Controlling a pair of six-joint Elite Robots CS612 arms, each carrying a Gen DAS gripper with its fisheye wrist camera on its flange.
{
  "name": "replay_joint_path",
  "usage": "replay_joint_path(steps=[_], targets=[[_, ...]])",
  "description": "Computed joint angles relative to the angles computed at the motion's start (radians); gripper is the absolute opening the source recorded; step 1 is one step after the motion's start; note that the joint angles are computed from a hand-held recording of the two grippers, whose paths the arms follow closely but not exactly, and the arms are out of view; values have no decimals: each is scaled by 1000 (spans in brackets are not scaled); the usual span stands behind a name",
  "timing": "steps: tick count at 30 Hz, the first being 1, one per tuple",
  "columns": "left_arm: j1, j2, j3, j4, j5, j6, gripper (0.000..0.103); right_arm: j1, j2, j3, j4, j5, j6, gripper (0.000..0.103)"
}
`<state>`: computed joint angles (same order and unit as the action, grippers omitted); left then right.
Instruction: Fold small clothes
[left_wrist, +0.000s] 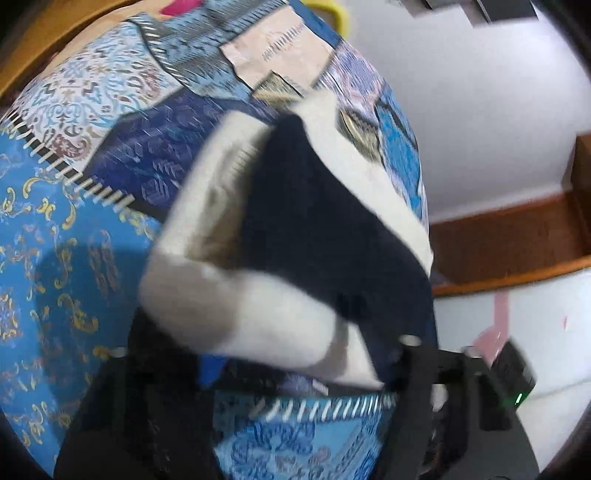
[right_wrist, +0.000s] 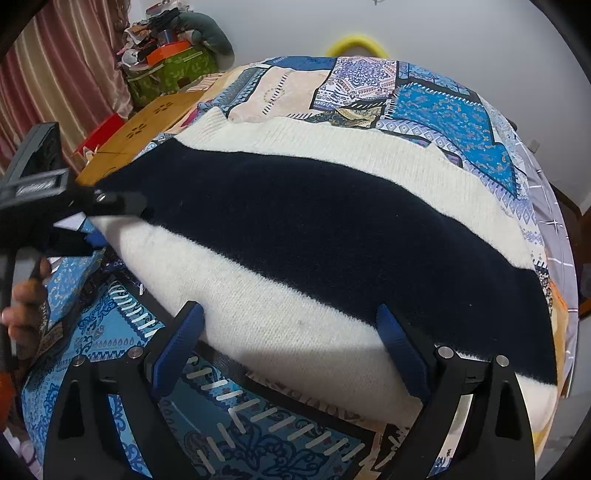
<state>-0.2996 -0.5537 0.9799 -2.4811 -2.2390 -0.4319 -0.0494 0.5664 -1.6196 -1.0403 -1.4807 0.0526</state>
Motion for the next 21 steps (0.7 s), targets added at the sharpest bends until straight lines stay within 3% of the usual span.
replay_joint_path(steps=[1,4,10,15,19,21], targets=[[0,5,-9,-3,15,-13,37,0,0,-1,1,-2,0,93],[-2,4,-13,-6,55,12,29,0,-1,-5,1,-7,-1,93],[-10,-43,32,-117,197,87,24,-15,-2,-28,-10,4,14,93],[-13,-80,48,-178,342,155,23,-32,-4,-48,-17,-38,32,93],[-20,-82,20,-191,473,207,22,-50,-4,-70,-27,-50,52,93],[-19,-76,3,-186,505,208,22,-58,-3,-81,-30,-51,63,93]])
